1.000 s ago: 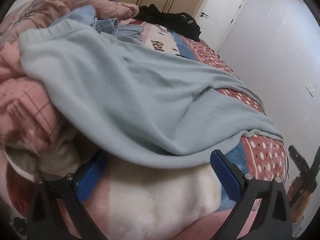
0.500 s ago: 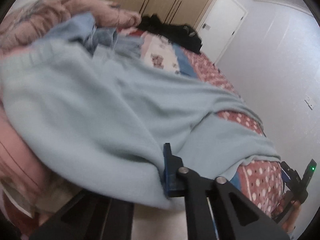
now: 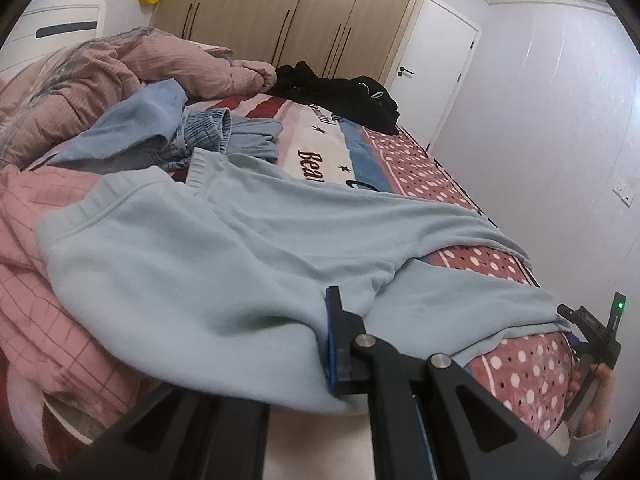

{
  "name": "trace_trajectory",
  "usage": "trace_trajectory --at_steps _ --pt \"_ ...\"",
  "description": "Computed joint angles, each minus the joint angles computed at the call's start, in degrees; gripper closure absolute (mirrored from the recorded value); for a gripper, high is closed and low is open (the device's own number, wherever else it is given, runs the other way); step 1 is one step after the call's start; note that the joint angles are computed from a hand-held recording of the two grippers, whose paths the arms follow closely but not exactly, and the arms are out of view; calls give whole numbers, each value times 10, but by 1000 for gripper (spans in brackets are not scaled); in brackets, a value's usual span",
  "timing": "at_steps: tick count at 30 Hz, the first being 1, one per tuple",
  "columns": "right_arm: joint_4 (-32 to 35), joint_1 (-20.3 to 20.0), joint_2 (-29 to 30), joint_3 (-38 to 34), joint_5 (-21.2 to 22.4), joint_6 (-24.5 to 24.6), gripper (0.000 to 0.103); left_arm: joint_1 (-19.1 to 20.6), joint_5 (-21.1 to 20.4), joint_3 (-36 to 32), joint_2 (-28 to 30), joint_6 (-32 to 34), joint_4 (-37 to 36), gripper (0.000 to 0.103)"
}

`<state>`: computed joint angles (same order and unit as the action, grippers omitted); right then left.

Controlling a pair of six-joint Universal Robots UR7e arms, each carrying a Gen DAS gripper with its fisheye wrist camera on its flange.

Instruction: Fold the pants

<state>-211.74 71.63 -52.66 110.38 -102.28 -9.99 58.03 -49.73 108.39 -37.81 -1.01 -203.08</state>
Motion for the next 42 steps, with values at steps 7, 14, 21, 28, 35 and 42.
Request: trace_trajectory --at_steps 7,14,21,28,35,42 --pt "-2 -2 -5 -13 -35 38 93 -3 8 0 4 7 -2 99" --pt "-41 -6 -25 22 -5 13 98 -10 18 7 -4 8 3 99" --pt "-23 10 -65 30 33 -28 99 -18 14 4 -29 23 32 99" --pt "118 35 -71 -59 36 -52 99 -15 10 -57 -43 23 144 98" --pt "271 60 -13 -224 -10 -66 99 7 27 -213 5 40 288 97" --pt "456 61 75 -420 -40 -41 99 47 42 -438 104 7 487 97"
